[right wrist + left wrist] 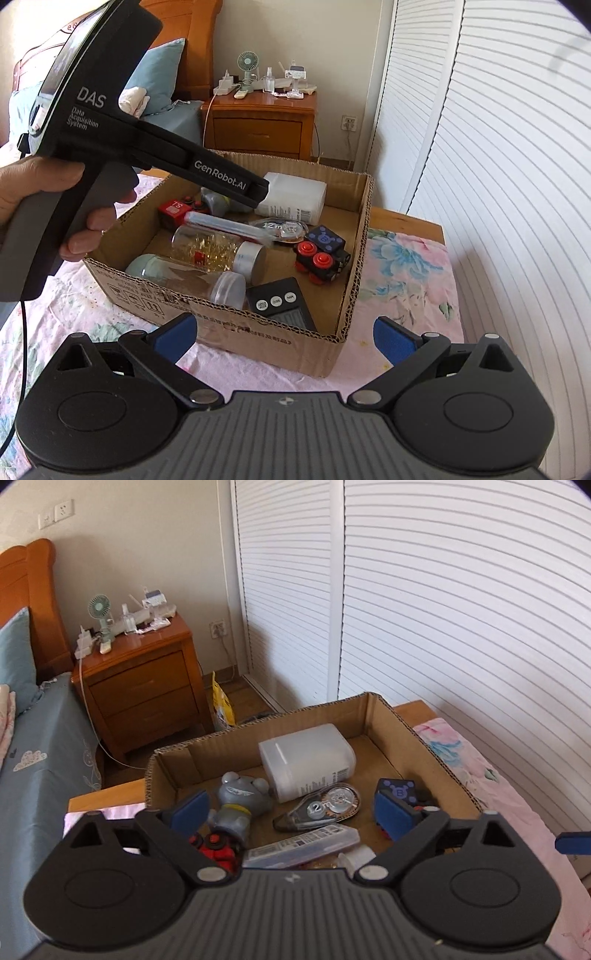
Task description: Organize rigid objects
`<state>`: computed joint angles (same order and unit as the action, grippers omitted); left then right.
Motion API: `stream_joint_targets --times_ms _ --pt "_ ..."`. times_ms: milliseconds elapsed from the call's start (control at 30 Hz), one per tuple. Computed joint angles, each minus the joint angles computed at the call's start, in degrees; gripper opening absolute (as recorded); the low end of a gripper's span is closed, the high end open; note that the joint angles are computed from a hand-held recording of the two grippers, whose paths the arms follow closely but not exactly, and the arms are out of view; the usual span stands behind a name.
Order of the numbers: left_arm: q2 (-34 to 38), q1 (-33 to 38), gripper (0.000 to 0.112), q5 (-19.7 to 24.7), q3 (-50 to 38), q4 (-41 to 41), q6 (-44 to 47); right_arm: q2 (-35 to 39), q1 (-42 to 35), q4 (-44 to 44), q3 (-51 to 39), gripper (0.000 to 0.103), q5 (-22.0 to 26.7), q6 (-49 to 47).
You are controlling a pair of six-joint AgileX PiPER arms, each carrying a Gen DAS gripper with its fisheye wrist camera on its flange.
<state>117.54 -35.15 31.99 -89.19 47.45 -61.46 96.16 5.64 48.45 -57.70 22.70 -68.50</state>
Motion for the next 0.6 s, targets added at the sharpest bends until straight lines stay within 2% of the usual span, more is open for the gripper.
stream_joint_targets --times_ms 167,300,433,600 --pt "-4.9 -2.4 0.098 2.2 5.8 8.6 -8.4 -1.0 1.3 -4.7 0.1 0.103 -0.7 6.4" --pt "-10.3 -5.0 0.1 4.7 12.0 12.6 -14.4 -1.9 3.0 -15.3 0.0 0.103 -1.9 19.7" --pt "-15.3 -8.3 0.101 8.4 18.2 11.9 -19.0 -3.4 4.7 -27.2 1.0 0.103 -2.8 35.4" --pt "-19.3 -14.2 0.101 15.4 24.5 9.9 -25.8 -6.0 6.2 -35.0 4.7 0.103 -3.9 47.9"
